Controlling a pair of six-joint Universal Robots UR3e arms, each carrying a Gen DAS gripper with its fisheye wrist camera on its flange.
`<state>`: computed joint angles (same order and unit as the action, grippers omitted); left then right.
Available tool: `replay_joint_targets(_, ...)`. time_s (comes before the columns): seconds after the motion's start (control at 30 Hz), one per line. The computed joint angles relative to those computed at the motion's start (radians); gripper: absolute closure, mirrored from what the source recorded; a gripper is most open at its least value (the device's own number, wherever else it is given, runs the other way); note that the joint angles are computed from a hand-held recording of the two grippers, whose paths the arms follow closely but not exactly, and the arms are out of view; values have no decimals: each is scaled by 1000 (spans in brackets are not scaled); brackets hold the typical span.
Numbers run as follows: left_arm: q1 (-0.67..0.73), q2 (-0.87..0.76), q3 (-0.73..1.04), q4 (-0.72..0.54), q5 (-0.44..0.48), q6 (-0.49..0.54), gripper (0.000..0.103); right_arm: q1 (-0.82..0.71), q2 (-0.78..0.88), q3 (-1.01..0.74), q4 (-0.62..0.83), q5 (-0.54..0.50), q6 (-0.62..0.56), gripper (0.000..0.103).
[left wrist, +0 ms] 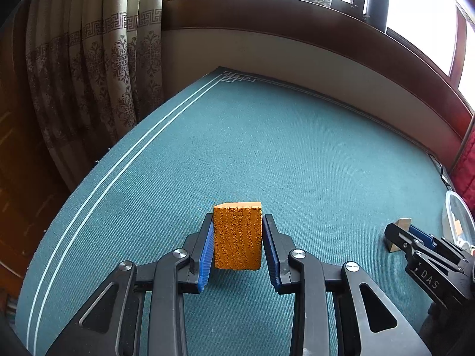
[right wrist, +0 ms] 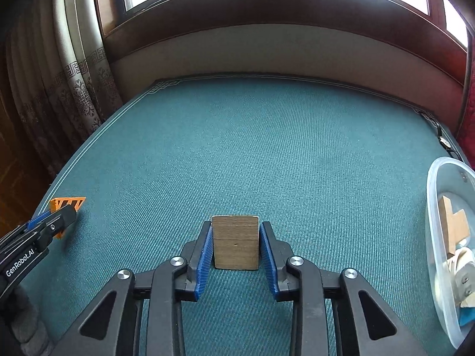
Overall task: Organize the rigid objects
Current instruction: 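Carry the small wooden block into the clear basin and open the right gripper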
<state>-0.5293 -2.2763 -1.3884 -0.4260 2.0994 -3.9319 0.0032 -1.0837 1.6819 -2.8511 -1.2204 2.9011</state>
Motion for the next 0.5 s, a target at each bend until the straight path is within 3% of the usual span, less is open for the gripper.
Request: replay_joint_targets(0.5,-32,-39,56,-11,4,32,71,-147,-154,210,-105,121,53,70)
